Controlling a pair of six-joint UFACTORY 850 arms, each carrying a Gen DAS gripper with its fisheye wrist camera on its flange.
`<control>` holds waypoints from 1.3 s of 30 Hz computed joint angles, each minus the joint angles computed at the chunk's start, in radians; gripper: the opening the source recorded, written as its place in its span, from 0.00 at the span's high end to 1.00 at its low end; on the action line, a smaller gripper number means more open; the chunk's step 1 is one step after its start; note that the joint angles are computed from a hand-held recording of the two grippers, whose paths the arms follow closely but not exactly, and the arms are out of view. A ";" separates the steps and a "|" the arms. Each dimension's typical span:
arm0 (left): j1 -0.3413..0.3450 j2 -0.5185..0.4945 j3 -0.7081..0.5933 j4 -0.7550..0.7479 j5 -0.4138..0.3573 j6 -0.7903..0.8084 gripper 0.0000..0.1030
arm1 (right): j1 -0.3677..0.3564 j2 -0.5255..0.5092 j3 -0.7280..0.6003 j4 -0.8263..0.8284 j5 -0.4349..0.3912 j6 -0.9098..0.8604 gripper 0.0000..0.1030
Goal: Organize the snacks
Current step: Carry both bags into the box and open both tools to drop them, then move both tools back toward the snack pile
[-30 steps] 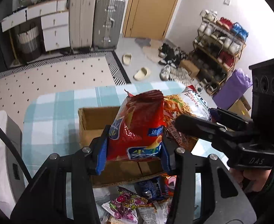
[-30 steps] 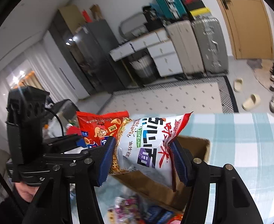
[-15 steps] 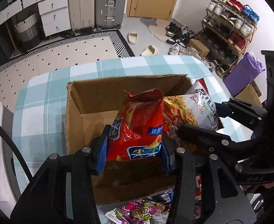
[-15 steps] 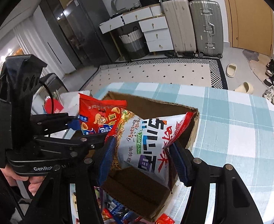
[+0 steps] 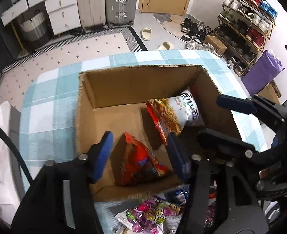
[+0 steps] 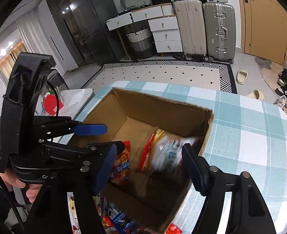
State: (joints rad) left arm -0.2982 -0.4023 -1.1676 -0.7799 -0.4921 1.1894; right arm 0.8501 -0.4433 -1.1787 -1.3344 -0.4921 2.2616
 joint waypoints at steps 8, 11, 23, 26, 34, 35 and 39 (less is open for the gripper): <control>0.072 0.199 0.184 -0.229 0.023 0.234 0.24 | 0.086 0.077 0.070 -0.147 -0.108 0.228 0.22; 0.109 0.297 0.273 -0.322 0.022 0.348 0.23 | 0.132 0.089 0.067 -0.145 -0.154 0.228 0.21; 0.327 0.673 0.573 -0.510 -0.093 0.639 0.19 | 0.378 0.084 0.023 -0.141 -0.461 0.295 0.05; 0.417 0.736 0.623 -0.493 -0.170 0.633 0.18 | 0.441 0.057 0.014 -0.150 -0.533 0.365 0.02; 0.663 0.859 0.745 -0.480 -0.348 0.706 0.01 | 0.550 -0.042 -0.062 -0.082 -0.612 0.407 0.01; 0.693 0.873 0.761 -0.481 -0.365 0.730 0.01 | 0.555 -0.049 -0.066 -0.078 -0.609 0.410 0.01; 0.805 0.887 0.793 -0.455 -0.427 0.772 0.01 | 0.577 -0.084 -0.087 -0.052 -0.586 0.422 0.01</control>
State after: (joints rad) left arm 0.5067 0.4846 -0.3750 -1.2354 -0.9194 1.9611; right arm 1.4273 -0.5277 -1.2656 -1.3865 -1.0785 2.6836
